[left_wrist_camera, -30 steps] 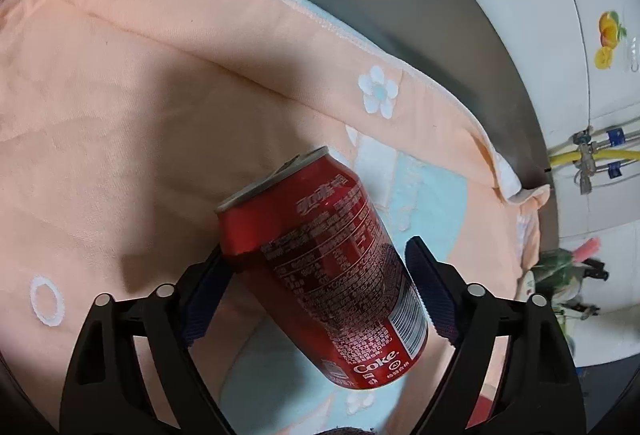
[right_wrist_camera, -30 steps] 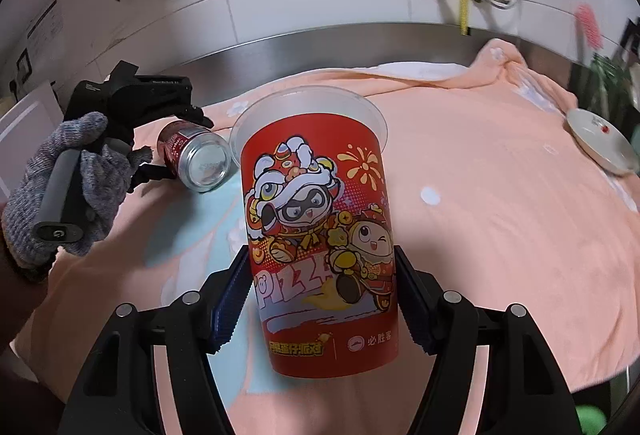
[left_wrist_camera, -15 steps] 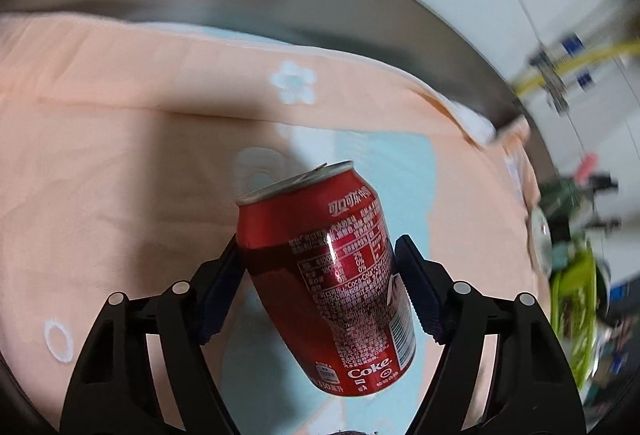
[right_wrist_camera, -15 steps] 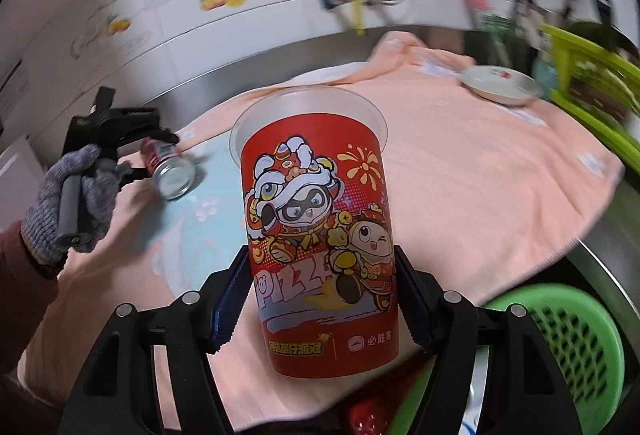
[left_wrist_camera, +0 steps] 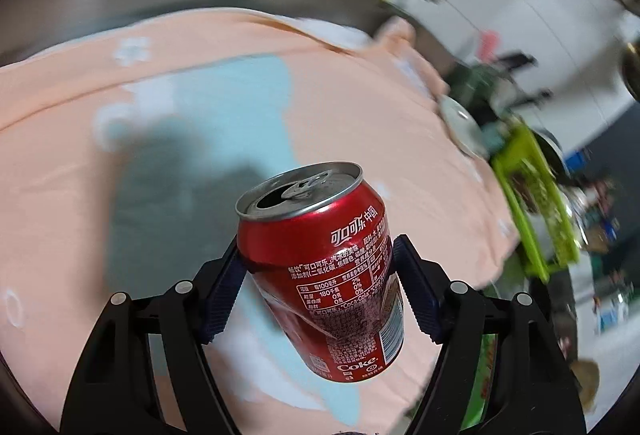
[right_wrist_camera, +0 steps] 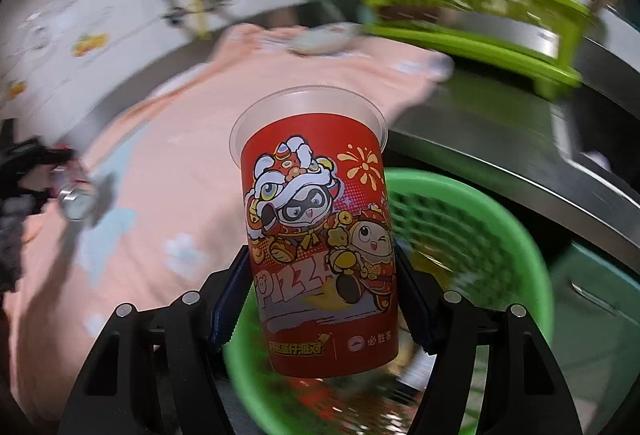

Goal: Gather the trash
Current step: 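Carry the red cola can and red snack cup to the green basket and release both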

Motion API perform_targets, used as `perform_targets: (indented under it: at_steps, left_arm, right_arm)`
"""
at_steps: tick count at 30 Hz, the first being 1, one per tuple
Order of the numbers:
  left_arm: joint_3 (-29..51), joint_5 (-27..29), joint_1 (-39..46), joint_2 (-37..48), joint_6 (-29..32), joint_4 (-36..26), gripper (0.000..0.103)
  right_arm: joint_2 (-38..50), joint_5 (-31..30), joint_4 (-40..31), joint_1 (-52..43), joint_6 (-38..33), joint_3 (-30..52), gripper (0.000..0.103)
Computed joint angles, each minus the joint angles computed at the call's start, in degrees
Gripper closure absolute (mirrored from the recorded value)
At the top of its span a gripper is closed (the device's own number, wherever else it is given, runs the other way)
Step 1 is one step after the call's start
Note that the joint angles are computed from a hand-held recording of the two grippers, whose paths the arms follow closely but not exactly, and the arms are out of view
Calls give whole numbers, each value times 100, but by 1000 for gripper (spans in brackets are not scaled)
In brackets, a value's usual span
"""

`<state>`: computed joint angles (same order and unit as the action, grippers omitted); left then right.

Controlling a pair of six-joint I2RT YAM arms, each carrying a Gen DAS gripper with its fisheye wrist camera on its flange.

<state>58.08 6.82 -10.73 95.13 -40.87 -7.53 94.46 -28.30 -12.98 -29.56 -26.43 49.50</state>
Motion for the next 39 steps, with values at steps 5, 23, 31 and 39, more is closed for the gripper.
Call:
perform_targets:
  at_steps: [5,23,31,39]
  left_arm:
    - [337,62,-745,105,86,-45,32]
    - [2556,-105,-2714,1775,584,-898,32]
    - [3347,-125,-3126,2528,764,-1278,32]
    - [4298,-489,-3540,3487,1227,-1790,32]
  right_arm:
    - [424,406,-1,-388,-272,79,38]
    - [976,482,43,-685,-365,236,28]
    - [216,-119,-179,-1118,-638,26,27]
    - [-357,-869,-426,-1718,-845,-98,24]
